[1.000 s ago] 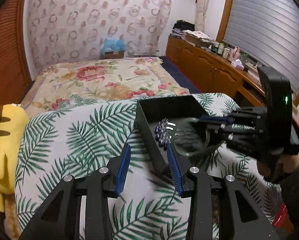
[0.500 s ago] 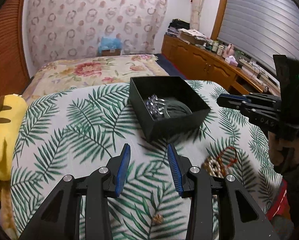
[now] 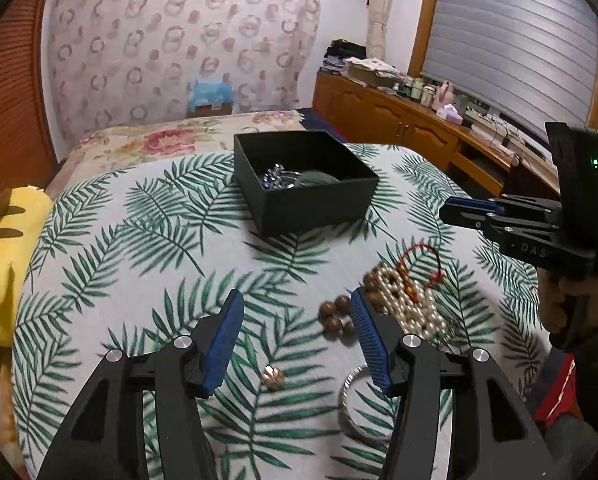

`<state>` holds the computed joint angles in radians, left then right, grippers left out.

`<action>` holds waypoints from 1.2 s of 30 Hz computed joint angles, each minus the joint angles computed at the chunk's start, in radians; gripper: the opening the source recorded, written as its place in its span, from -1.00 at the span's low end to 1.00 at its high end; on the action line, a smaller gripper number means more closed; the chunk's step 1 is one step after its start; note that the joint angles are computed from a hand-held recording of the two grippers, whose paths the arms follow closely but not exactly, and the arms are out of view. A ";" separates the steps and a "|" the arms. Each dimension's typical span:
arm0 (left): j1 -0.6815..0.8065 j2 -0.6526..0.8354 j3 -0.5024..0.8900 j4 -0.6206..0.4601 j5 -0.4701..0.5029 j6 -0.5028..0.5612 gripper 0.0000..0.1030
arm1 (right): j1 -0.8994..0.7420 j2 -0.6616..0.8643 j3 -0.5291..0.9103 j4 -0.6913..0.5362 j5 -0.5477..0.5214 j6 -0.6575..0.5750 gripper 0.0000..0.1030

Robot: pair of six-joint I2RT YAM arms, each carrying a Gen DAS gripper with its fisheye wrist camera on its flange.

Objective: Organize jewelry
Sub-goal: 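Grasp the silver cuff bracelet with the left gripper while the right gripper grasps the red string bracelet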

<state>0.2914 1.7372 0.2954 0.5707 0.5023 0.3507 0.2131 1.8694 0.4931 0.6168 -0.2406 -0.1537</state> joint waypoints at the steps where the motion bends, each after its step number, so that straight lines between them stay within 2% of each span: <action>1: -0.004 -0.001 -0.013 0.012 -0.004 -0.001 0.03 | 0.000 0.001 -0.010 0.008 -0.002 0.001 -0.54; 3: -0.005 -0.005 -0.033 0.027 -0.004 0.002 0.16 | -0.005 0.009 -0.028 0.024 -0.015 0.000 -0.47; 7: -0.012 -0.008 -0.078 0.066 -0.018 0.013 0.21 | -0.002 0.023 -0.048 0.046 -0.036 0.000 -0.42; 11: -0.011 -0.001 -0.094 0.071 -0.023 0.032 0.38 | 0.008 0.060 -0.033 0.047 -0.032 -0.002 -0.40; 17: -0.017 0.071 -0.080 0.067 -0.029 0.054 0.40 | 0.011 0.144 0.034 0.011 -0.027 -0.015 -0.41; 20: -0.035 0.101 -0.078 0.078 -0.041 0.055 0.41 | 0.005 0.156 0.038 0.009 -0.040 -0.025 -0.93; 26: -0.083 0.117 -0.089 0.096 -0.049 0.047 0.51 | -0.024 0.066 -0.043 0.089 -0.049 -0.017 -0.94; 32: -0.136 0.140 -0.099 0.125 -0.074 0.033 0.51 | -0.066 -0.031 -0.084 0.093 -0.057 -0.006 -0.94; 36: -0.155 0.163 -0.095 0.136 -0.091 0.026 0.51 | -0.077 -0.038 -0.087 0.086 -0.063 -0.014 -0.94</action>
